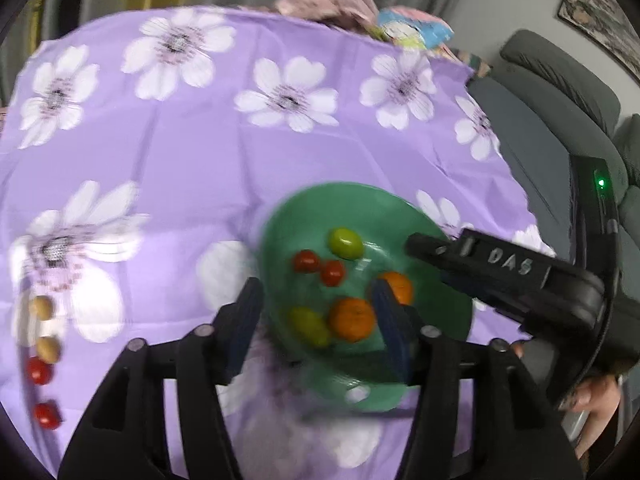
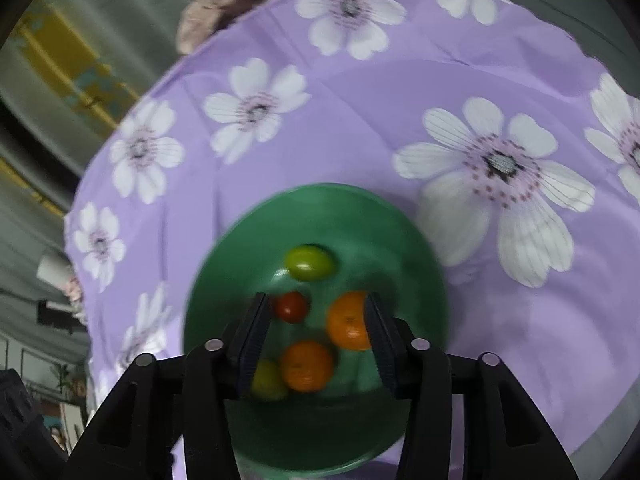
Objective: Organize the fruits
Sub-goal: 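Lower the tomatoes into the bowl and open both grippers, then grasp a yellow-brown fruit with the left gripper while the right grasps another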
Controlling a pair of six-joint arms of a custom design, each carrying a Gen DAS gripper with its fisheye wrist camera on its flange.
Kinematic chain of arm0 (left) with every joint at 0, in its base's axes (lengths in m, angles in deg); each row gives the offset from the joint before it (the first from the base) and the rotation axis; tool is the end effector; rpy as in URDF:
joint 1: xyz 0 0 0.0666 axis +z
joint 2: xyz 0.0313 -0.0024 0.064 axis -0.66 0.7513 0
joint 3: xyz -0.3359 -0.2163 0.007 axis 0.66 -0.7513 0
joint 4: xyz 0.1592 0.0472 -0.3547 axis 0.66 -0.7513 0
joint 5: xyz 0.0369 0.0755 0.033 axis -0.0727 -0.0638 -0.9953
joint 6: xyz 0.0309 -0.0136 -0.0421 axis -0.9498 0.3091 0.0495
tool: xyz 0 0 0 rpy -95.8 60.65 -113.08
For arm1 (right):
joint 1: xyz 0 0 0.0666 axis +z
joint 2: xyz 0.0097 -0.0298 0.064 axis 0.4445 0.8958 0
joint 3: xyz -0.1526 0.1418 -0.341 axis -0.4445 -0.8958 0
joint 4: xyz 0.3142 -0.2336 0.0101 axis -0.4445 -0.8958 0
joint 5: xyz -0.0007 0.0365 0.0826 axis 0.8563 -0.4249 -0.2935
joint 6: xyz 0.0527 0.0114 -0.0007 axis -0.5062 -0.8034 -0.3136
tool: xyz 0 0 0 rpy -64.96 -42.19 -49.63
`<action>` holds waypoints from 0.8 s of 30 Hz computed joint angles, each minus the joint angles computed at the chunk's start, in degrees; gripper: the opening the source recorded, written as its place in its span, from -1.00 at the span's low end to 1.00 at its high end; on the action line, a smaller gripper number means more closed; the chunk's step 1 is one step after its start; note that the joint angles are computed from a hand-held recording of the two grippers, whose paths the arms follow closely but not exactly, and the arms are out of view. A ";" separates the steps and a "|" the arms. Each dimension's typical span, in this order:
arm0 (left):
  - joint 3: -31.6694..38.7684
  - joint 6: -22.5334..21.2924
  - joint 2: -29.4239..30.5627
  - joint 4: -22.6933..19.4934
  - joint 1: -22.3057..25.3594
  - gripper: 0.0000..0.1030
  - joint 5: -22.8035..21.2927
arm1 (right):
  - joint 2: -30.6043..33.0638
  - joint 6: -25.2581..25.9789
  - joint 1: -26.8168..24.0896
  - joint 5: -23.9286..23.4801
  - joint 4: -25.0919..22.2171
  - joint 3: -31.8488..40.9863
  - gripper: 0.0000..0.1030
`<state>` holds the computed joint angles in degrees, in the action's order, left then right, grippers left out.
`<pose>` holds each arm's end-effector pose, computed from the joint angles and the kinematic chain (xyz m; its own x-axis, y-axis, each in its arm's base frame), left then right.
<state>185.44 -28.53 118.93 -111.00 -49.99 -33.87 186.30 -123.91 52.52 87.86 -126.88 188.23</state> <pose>0.6625 -0.1172 0.3884 -0.7267 0.1761 -0.6640 0.4611 0.8416 -0.2814 0.6413 0.3025 0.3854 -0.5710 0.6505 -0.5008 0.4921 0.7595 0.4255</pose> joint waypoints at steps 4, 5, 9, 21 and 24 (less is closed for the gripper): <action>-1.15 -2.00 -0.69 -1.24 2.41 0.19 -3.21 | 2.06 0.17 0.80 2.64 -3.64 4.09 0.12; -1.23 -3.21 -0.79 -1.67 3.15 0.19 -4.26 | 2.73 0.41 0.96 3.19 -4.70 5.39 0.15; -4.59 -3.30 -2.87 4.38 6.38 0.19 -11.68 | 4.49 1.75 1.57 4.32 -6.24 8.73 0.24; 5.18 8.47 5.39 -0.46 14.97 0.24 -6.14 | 12.87 9.38 4.40 6.05 -9.10 23.27 0.30; 9.55 8.60 8.65 -6.04 15.73 0.15 -5.77 | 15.16 12.15 4.87 2.43 -8.07 26.65 0.30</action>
